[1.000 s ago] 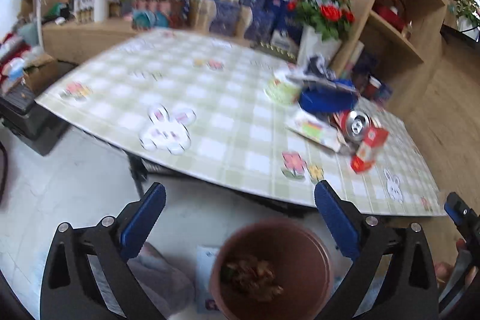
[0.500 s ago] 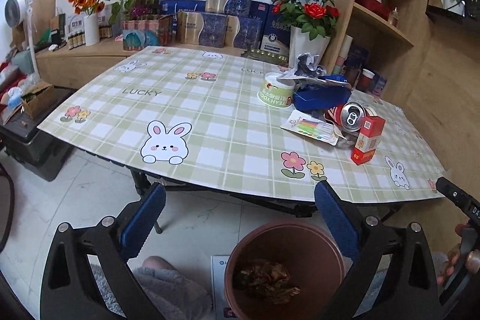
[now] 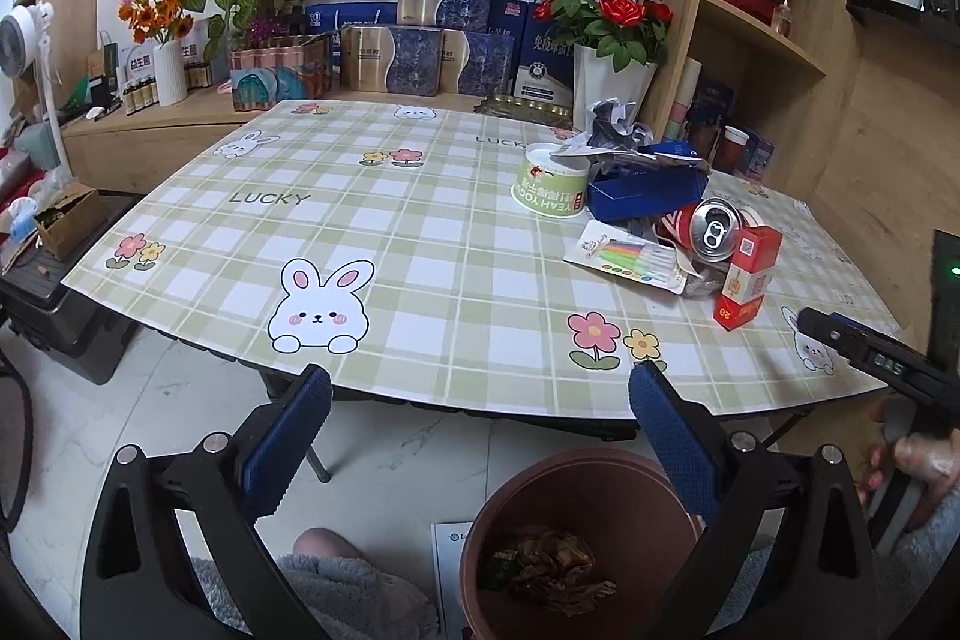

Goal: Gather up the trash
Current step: 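Reach the right gripper to the red cigarette box and close on it, then grasp the red crushed soda can with the left gripper while the right holds the box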

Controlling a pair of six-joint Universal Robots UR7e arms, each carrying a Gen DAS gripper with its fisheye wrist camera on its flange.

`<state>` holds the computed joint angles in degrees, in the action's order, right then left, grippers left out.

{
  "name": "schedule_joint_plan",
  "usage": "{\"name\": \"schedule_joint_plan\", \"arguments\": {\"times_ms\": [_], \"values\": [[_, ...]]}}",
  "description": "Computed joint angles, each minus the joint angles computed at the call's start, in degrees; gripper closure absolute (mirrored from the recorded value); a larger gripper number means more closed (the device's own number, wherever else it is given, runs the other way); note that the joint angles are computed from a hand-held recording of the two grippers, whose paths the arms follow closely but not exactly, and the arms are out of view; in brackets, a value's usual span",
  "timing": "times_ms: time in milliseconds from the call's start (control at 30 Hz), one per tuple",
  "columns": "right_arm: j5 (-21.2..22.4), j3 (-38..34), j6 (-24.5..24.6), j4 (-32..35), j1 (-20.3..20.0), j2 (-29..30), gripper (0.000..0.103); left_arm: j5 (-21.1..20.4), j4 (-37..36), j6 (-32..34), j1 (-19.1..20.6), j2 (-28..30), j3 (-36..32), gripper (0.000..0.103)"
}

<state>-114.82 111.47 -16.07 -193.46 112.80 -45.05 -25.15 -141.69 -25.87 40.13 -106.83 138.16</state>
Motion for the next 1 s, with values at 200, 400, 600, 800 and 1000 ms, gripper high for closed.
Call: {"name": "schedule_joint_plan", "arguments": {"times_ms": [200, 400, 600, 800, 1000], "values": [[2.2, -6.4, 1.3, 6.1, -2.2, 3.4, 0.023, -1.3, -2.4, 1.8, 2.7, 2.3, -1.5, 0.006], [3.0, -10.9, 1.0, 9.1, -2.5, 6.2, 0.023, -2.9, -3.7, 4.1, 4.7, 4.9, -2.8, 0.006], [6.6, -11.6, 3.5, 10.8, -3.2, 6.1, 0.040, -5.3, -5.7, 7.1, 5.5, 8.6, -4.2, 0.006], [8.9, -7.7, 4.5, 9.0, -3.3, 3.0, 0.043, -8.4, -7.9, 10.4, 5.8, 12.1, -5.7, 0.006], [8.9, -2.3, 6.6, 4.1, -3.8, -1.1, 0.043, -13.1, -11.0, 14.3, 6.9, 17.6, -9.6, 0.006]]}}
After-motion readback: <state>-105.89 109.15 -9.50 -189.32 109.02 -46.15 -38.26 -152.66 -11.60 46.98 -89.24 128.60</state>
